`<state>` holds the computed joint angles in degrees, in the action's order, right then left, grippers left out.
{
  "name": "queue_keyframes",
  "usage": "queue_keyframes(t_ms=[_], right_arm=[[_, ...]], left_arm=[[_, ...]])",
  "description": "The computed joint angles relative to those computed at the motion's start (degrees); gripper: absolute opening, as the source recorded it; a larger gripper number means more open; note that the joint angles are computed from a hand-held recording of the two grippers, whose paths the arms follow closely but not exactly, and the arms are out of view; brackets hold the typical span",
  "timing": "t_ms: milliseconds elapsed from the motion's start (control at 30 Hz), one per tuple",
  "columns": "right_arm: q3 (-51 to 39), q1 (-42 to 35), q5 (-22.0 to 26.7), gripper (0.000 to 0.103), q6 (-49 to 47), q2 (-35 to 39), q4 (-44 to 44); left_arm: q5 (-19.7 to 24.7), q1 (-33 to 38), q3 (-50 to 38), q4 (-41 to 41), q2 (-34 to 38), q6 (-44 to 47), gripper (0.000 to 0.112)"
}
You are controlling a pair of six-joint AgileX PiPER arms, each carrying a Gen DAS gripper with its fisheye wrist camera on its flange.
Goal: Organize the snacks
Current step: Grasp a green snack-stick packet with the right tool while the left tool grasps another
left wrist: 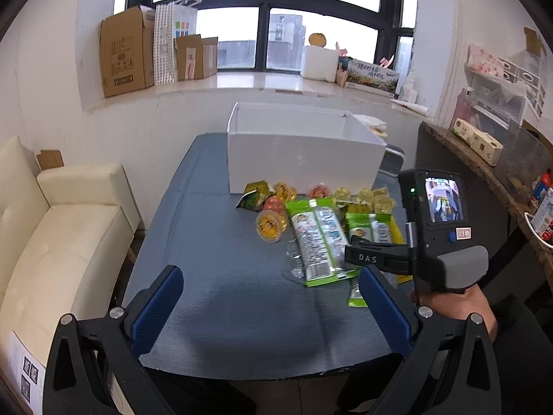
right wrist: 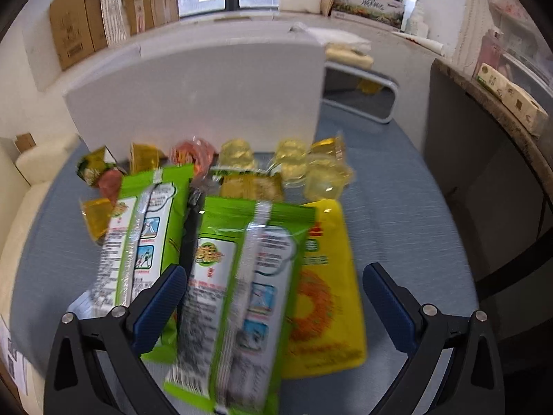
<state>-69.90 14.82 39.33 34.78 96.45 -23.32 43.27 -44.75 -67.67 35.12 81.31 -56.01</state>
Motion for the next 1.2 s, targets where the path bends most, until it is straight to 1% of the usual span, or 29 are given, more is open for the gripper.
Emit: queue_keyframes(t_ms=[100, 167, 267, 300, 333, 433, 533, 633, 700, 733, 800, 833, 867, 900, 933, 967, 1000, 1067, 1133, 1200], right_arm=[[-1.23, 2.83, 1.85, 0.103, 4.80, 2.98, -5.37], [-1.94, 3.73, 3.14, 0.100, 5.07, 4.78, -6.56], [-0.51, 2.74, -0.49, 0.078, 5.01, 3.73, -5.43], [-0.43, 2.59, -0.56, 0.075, 4.78, 3.40, -5.39], [-0.38, 2.21, -0.63, 0.075, 3.61, 2.99, -4.54], [1.02, -1.33, -4.70, 0.074, -2.97, 1.40, 3.13], [3.43, -3.54, -7.46, 0.074, -7.55, -1.89, 7.62], [6.84, -5.99, -9.18, 0.074, -13.87, -8.44, 13.94], [8.45, -7.59, -9.61, 0.074, -17.67, -12.04, 17.42], [9.33, -8.97, -9.73, 0.074, -20.98, -14.39, 20.21], [10.82, -10.98, -10.21, 0.074, -24.84, -17.45, 22.94], [11.73, -11.94, -10.72, 0.074, -26.24, -18.88, 23.85], [12.58, -13.17, -10.85, 0.074, -28.27, -20.57, 25.50], [12.85, -14.07, -10.82, 0.074, -29.75, -21.42, 26.95], [13.49, -15.67, -10.51, 0.074, -32.12, -22.94, 29.28], [13.21, -16.84, -9.63, 0.074, -33.64, -23.84, 30.68], [13.23, -17.50, -10.03, 0.074, -34.59, -23.82, 31.57], [14.24, -18.88, -10.03, 0.074, -36.55, -25.38, 33.03], [14.21, -19.41, -10.15, 0.074, -38.20, -25.24, 34.22], [14.27, -19.66, -9.98, 0.074, -38.85, -25.41, 34.08]], left_arm=[[-2.22, 3.29, -0.08, -3.16, 1.88, 3.13, 0.103], [-3.31, 4.73, -0.35, -4.77, 3.10, 4.76, 0.103], [-4.58, 6.14, -0.83, -6.51, 4.79, 6.50, 0.103], [-4.76, 6.34, -1.19, -6.95, 5.40, 6.91, 0.103], [-4.96, 6.54, -1.57, -7.29, 6.08, 7.30, 0.103], [-5.51, 6.95, -3.05, -8.88, 7.95, 9.60, 0.103], [-5.92, 7.24, -5.17, -10.37, 10.46, 12.34, 0.103], [-6.81, 7.12, -7.62, -9.84, 13.56, 14.32, 0.103], [-9.03, 7.55, -9.37, -11.73, 15.85, 18.51, 0.103], [-9.58, 7.96, -11.10, -14.06, 17.56, 22.03, 0.103], [-8.28, 8.23, -16.57, -17.66, 22.22, 28.64, 0.103], [-8.06, 8.33, -18.38, -18.63, 23.75, 30.71, 0.103], [-7.94, 8.75, -21.05, -21.18, 25.96, 34.66, 0.103], [-7.01, 9.33, -24.21, -24.48, 28.33, 38.98, 0.103], [-5.68, 9.63, -27.06, -26.37, 30.30, 41.44, 0.103], [-3.54, 9.79, -30.88, -27.01, 32.98, 43.12, 0.103], [-1.79, 9.73, -34.17, -26.43, 35.35, 43.69, 0.103], [0.46, 10.07, -39.00, -27.22, 39.19, 46.66, 0.103], [5.46, 10.00, -46.11, -26.47, 44.22, 48.43, 0.103], [7.86, 9.87, -50.49, -26.64, 47.40, 49.86, 0.103]])
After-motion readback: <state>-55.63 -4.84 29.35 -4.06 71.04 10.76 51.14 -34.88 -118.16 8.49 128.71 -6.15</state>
